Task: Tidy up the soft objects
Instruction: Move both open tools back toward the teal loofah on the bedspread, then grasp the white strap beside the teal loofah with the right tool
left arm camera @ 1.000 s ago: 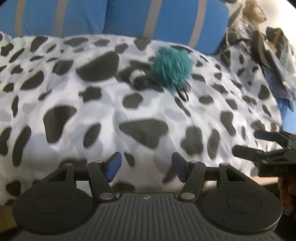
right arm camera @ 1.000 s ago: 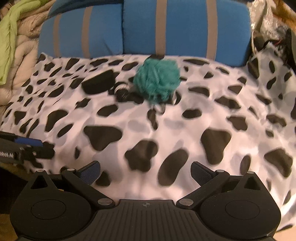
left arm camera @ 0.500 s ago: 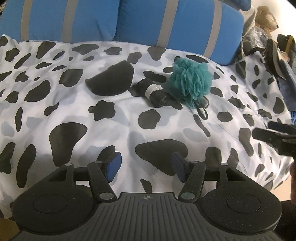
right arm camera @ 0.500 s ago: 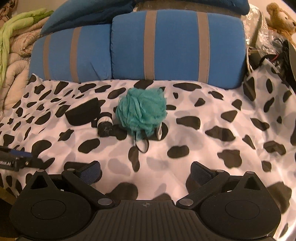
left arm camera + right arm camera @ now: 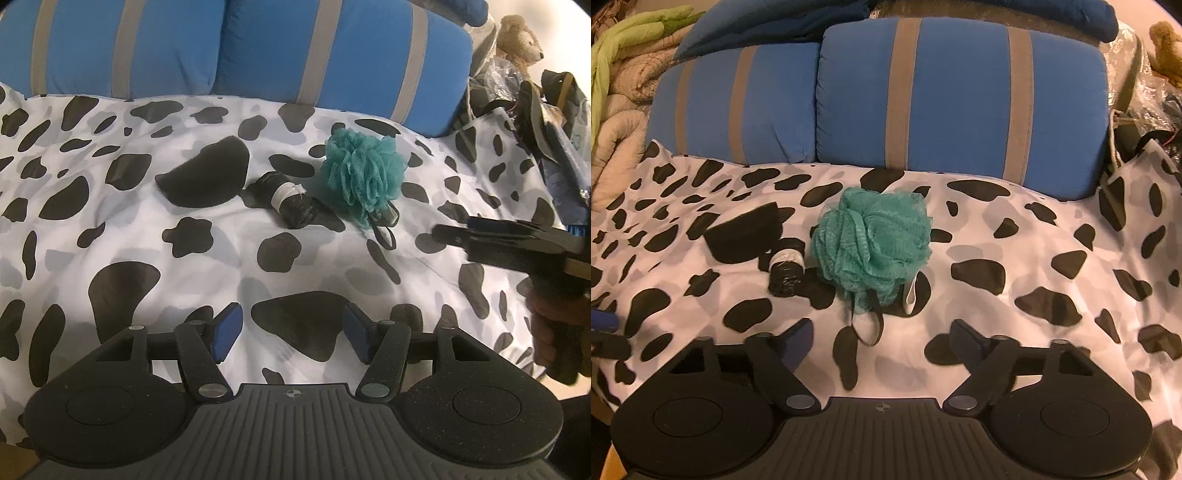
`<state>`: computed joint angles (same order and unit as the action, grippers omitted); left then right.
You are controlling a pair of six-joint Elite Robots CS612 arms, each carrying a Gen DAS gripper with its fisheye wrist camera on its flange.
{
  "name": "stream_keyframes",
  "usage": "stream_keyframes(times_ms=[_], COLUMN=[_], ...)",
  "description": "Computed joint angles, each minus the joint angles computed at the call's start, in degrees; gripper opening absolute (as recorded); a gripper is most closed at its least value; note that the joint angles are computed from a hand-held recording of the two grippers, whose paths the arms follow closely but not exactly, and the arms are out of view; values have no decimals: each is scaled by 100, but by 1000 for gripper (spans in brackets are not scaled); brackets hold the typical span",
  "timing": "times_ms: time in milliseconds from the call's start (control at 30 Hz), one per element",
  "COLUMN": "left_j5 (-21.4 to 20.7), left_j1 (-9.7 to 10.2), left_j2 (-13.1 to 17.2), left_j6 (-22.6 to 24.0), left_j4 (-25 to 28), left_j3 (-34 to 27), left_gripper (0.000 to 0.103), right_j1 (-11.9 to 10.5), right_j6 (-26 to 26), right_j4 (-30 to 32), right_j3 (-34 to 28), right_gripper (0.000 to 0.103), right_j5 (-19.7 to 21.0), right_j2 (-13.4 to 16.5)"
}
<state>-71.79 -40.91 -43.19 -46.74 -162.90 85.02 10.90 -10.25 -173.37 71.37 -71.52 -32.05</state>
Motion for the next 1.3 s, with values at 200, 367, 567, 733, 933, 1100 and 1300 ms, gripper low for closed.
stream_keyframes(times_ms=[200, 367, 567, 733, 933, 1100, 1300], left_j5=[-58, -166, -327, -497, -500, -534, -460], left_j1=[37, 71, 87, 110, 103, 89, 44], left_j2=[-11, -6, 18, 33, 58, 82, 103], left_j6=[-144, -179, -80, -93, -80, -65, 47], left_j4=[427, 447, 567, 618, 621, 564, 572], left_j3=[-92, -142, -207, -233, -271, -284, -300], left_gripper=[59, 59, 59, 59, 59, 59, 59], right_j1=[40, 98, 164, 162, 152, 174, 178], right_j6=[2, 73, 72, 101, -3, -194, -522], right_j4=[379, 707, 1018, 1318, 1450, 1451, 1495], right_j3=[-545, -1049, -1574, -1913, -1979, -1775, -1212], right_gripper=[52, 37, 35, 34, 19, 5, 5], right_j5=[-101, -203, -507, -611, -535, -674, -836], right_j2=[329, 620, 942, 1134, 1180, 1034, 677])
